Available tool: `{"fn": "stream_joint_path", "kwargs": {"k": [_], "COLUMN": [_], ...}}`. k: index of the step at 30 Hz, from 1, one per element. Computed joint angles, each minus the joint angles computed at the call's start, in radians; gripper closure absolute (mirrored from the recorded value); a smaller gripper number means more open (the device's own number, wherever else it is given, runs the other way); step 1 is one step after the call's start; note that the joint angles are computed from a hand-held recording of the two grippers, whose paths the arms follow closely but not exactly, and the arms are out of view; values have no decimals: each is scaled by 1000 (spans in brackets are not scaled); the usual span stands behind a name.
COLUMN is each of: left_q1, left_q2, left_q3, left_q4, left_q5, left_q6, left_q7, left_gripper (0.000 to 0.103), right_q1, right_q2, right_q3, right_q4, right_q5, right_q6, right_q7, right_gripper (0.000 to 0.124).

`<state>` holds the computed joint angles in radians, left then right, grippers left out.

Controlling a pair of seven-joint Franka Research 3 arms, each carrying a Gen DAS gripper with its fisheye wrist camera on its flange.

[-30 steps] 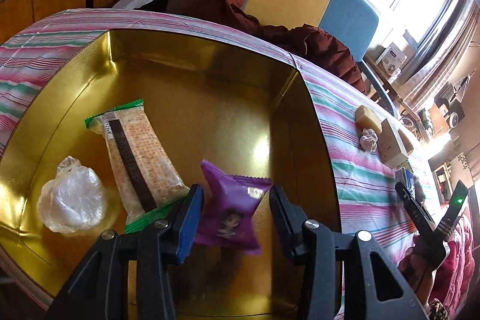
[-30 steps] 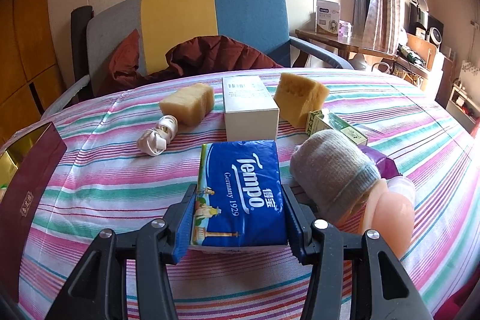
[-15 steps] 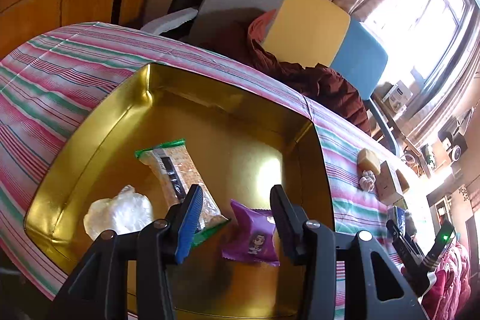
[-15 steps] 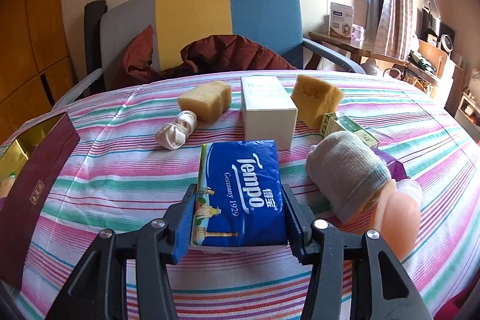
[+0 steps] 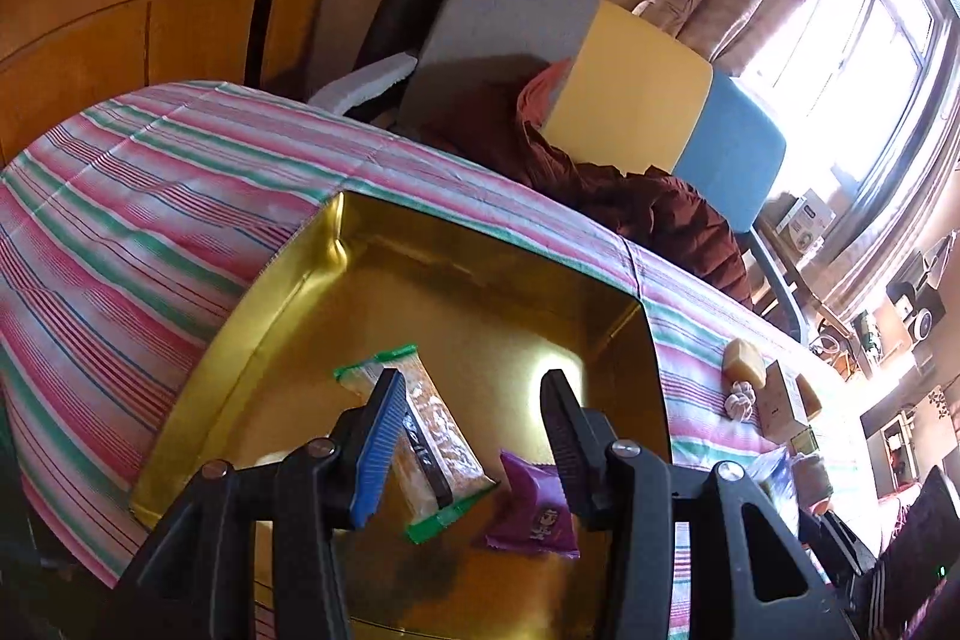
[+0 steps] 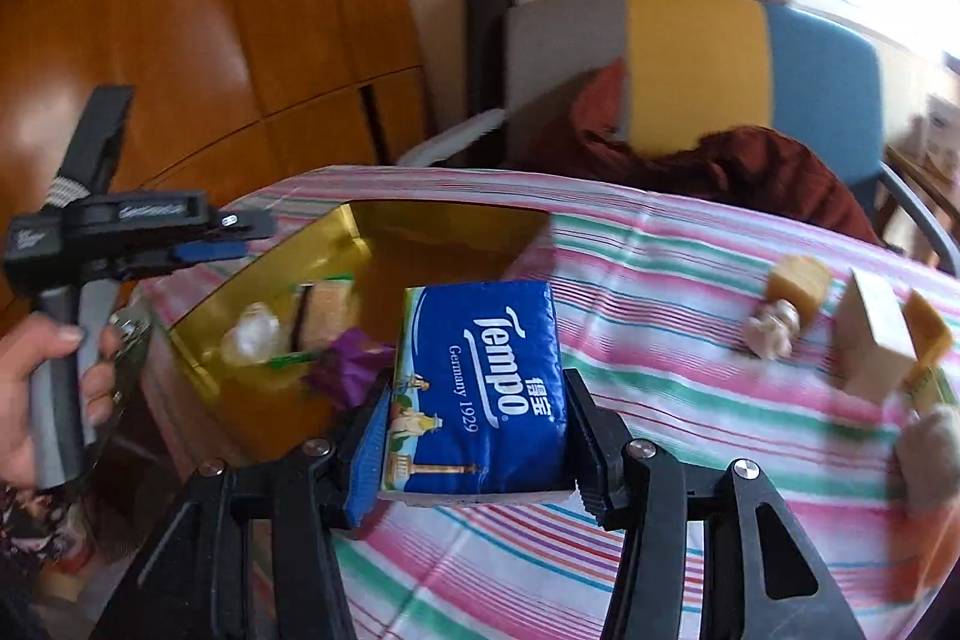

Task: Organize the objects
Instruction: 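Drop the purple packet into the tray with the left tool while the right tool drops the tissue pack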

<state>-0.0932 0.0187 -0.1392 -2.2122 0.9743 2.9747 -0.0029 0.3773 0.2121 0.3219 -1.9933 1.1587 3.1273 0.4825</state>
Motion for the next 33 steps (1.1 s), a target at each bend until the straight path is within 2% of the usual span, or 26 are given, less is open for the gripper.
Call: {"fn": "stream_joint_path", "kwargs": {"k": [6,14,17,19,23,28,30,33], "left_q1": [21,53,59,63,65,57,51,42], "left_q2": [-37,-65,-70,-71,-69,-56,-51,-44], "left_q3": [0,-12,-16,-18,-22,-24,-25,-23], "left_q4": [-18,-36,-40,-42,-40,-36,-32,-29], "left_q5": [24,24,14,9,6,-23,-32,-50], "left_q6": [1,15,17,20,20,22,16,18], "left_q7": [-32,-57,-52,-50,-47,-21,-7,18], "left_gripper": [56,56,56,56,56,56,56,56], "right_q1": [102,82,93,100,63,57,76,102], "right_q2": [60,224,284,302,280,230,205,187], "right_q3": [-95,-86,-90,-90,-53,-49,-67,-97], "right_q4": [96,359,449,465,426,349,306,275], "right_q5": [-417,-578,-613,-617,-526,-463,-477,-533], "right_q6": [-227,-583,-683,-668,-624,-522,-459,-412], "right_q7": [261,386,438,460,426,411,444,541], "right_gripper": [71,71,70,65,58,58,58,58]}}
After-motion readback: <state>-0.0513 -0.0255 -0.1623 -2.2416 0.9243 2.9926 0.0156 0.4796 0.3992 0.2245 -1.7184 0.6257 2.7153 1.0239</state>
